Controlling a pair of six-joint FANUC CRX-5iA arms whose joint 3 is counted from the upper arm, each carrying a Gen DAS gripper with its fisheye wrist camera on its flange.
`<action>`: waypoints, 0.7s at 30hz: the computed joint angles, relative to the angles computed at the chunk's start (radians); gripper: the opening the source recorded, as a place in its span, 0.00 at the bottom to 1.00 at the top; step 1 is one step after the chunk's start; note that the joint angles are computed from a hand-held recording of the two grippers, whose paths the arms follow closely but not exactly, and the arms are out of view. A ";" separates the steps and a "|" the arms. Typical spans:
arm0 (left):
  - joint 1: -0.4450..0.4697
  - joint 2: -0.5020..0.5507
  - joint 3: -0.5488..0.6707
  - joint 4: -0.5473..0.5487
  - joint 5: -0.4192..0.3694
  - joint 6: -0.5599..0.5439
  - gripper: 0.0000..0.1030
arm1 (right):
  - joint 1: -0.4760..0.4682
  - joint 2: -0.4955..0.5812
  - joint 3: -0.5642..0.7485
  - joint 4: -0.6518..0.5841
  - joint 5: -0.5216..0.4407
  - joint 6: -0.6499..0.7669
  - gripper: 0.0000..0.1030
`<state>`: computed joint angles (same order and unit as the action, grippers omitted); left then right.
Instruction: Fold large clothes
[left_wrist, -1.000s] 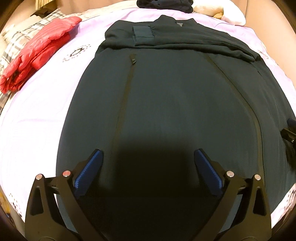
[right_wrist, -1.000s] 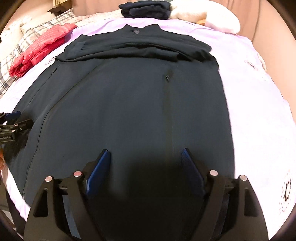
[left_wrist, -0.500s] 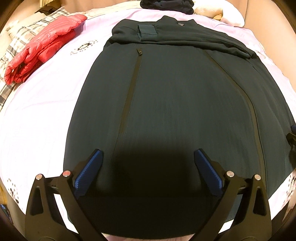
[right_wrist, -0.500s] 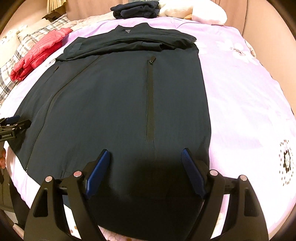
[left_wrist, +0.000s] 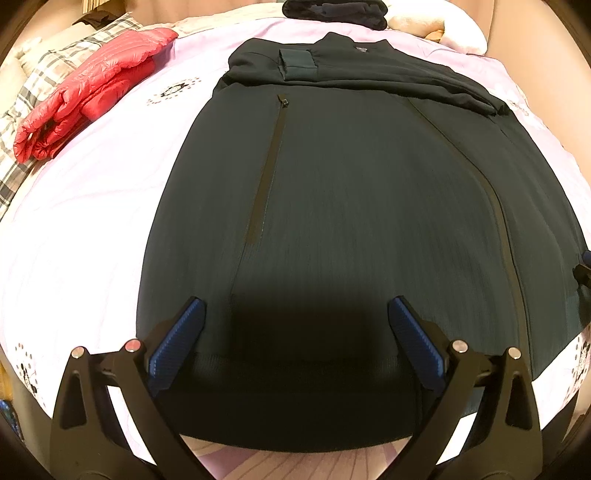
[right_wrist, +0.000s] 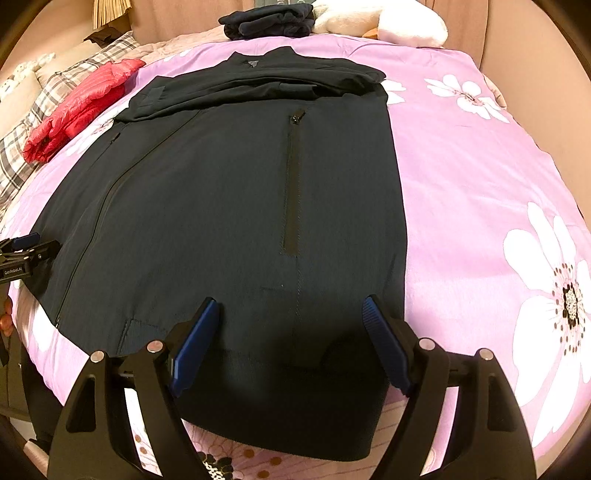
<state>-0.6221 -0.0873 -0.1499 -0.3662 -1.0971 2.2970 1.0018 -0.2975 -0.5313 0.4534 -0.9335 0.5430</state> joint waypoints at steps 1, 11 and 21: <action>-0.003 -0.001 0.000 -0.002 -0.002 0.003 0.98 | 0.001 -0.003 -0.003 0.000 0.000 -0.003 0.78; -0.010 -0.004 0.002 -0.007 -0.016 0.005 0.98 | 0.006 -0.028 -0.018 0.001 -0.004 0.000 0.78; -0.012 -0.008 -0.002 -0.011 -0.018 0.009 0.98 | 0.007 -0.038 -0.025 -0.001 -0.007 0.007 0.78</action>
<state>-0.6345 -0.0954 -0.1521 -0.3772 -1.1148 2.3060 1.0083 -0.3360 -0.5559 0.4527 -0.9402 0.5501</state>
